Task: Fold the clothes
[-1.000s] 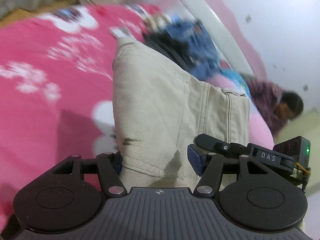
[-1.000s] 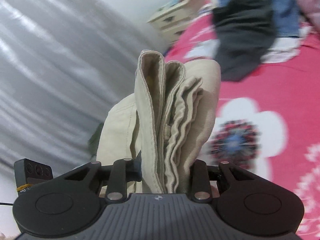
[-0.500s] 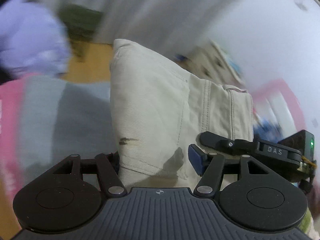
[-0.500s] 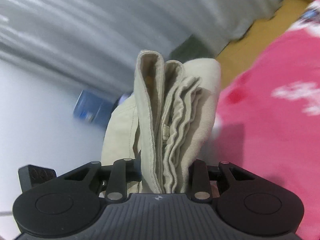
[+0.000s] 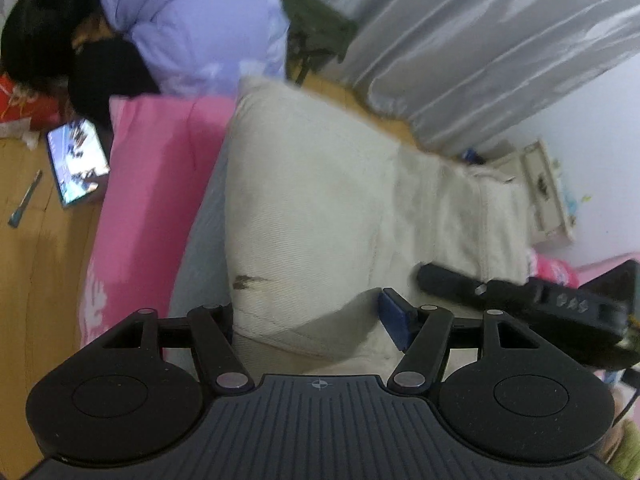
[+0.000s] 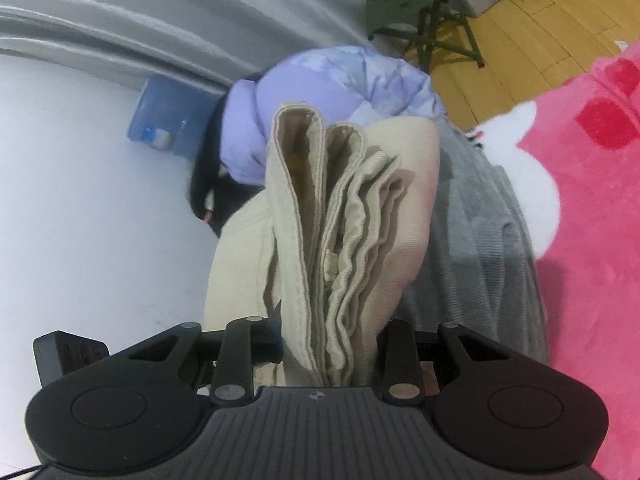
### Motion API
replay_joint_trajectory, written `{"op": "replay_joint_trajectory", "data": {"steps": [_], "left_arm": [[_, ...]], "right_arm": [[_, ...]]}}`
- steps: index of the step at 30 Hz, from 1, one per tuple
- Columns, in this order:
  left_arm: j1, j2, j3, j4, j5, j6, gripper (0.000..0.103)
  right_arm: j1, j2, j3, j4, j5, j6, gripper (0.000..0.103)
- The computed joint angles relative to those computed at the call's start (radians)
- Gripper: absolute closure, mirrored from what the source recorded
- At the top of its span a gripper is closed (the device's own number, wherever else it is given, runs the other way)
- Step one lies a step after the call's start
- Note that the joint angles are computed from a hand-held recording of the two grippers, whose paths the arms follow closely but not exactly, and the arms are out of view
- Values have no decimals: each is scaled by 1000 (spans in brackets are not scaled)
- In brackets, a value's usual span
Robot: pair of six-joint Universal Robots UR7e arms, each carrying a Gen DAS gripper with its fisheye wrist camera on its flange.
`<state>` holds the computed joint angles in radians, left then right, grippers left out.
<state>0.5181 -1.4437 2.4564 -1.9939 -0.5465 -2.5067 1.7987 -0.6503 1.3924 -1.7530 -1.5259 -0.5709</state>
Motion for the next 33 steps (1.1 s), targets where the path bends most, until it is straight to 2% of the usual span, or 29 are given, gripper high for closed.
{"op": "replay_joint_trajectory", "data": {"steps": [2,4,7,10,12,14,15,17,21,22,24,26,29,31,33], "left_arm": [[-3,-14,24,-27,-19,-3,38],[-16,-20,13,14,-13,-18,39],[-24,-25,-17,73,-12,22,39],[-2,-30,-14,27,-32,70,38],[18,-35,15,-45,-42,89,37],[8,-37,40,-86,-44,92,35],[-4,-48,40,-67,-47,77,34],[-35,-71,25,40,-64,5,22],[-109,-118,-18,315,-113,-196,22],[-129,-121,-41,407,-127,-259,22],[-154,-98,-98,570,-145,-331,22],[-164,-73,-138,661,-129,-331,21],[-136,-76,-109,545,-24,-188,21],[-89,-51,-87,393,17,-43,21],[-29,4,-104,338,-13,78,21]], "right_arm": [[-17,23,-20,9,0,23,70],[-31,17,-14,9,30,25,70],[-20,16,-32,24,41,-3,69],[-17,41,-51,19,18,24,67],[-23,62,-64,18,-15,69,60],[-32,74,-82,28,-26,93,55],[-36,75,-94,38,-20,97,52],[-41,69,-109,33,-10,93,43],[-51,54,-165,32,14,83,43],[-55,35,-153,-10,16,69,43],[-59,-9,-112,-92,20,11,51],[-53,-75,-30,-142,22,-112,69],[-46,-170,82,-202,30,-299,79],[-45,-233,172,-210,16,-432,80],[-37,-241,241,-285,-58,-455,80]]}}
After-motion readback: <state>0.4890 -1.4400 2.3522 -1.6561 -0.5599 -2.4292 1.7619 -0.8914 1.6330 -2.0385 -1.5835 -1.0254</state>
